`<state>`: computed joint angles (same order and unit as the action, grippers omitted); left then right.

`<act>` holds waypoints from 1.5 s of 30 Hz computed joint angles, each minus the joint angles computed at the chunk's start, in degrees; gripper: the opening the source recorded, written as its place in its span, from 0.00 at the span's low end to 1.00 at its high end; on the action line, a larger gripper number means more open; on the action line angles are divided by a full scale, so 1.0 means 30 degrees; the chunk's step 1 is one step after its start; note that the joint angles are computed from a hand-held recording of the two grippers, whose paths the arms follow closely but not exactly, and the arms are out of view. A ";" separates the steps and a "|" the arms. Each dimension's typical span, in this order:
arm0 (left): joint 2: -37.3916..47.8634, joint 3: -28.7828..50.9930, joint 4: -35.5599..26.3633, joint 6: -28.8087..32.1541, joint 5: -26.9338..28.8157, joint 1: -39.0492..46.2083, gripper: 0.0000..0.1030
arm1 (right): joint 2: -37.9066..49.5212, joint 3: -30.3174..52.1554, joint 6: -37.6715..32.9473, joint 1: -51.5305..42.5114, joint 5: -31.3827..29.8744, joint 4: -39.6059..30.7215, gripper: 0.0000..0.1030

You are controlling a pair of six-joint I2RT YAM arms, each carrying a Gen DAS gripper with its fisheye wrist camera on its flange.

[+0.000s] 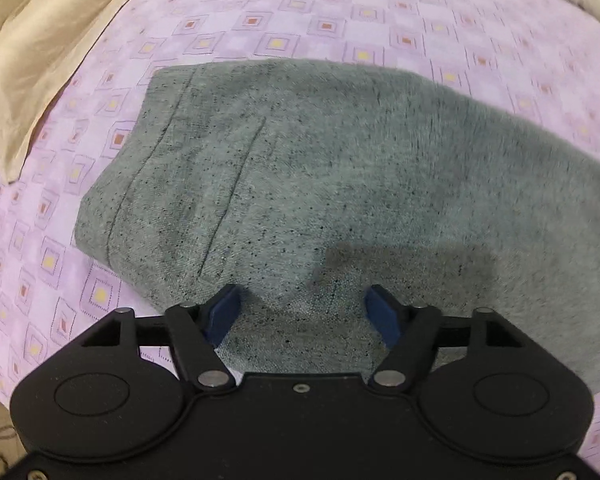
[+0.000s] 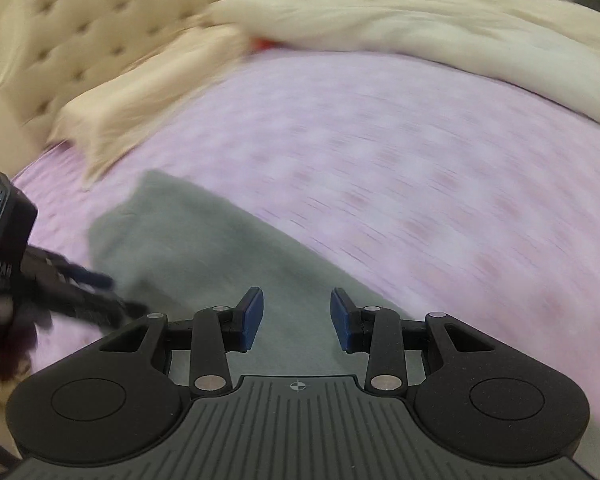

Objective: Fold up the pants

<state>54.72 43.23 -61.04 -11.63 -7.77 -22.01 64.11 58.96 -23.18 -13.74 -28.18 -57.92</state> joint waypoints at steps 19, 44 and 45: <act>0.0911 -0.0819 0.2976 0.4919 0.2493 0.9636 0.60 | 1.2593 0.9843 0.0111 1.1357 0.1620 0.2789 0.35; -0.0839 -0.0419 0.1797 0.4531 0.0917 0.8522 0.59 | 1.6600 1.3931 -0.3403 1.3301 0.0026 0.1410 0.09; -0.0964 -0.0326 0.1744 0.4618 0.0804 0.8664 0.59 | 1.7135 1.4547 -0.3350 1.3459 -0.0101 0.1268 0.09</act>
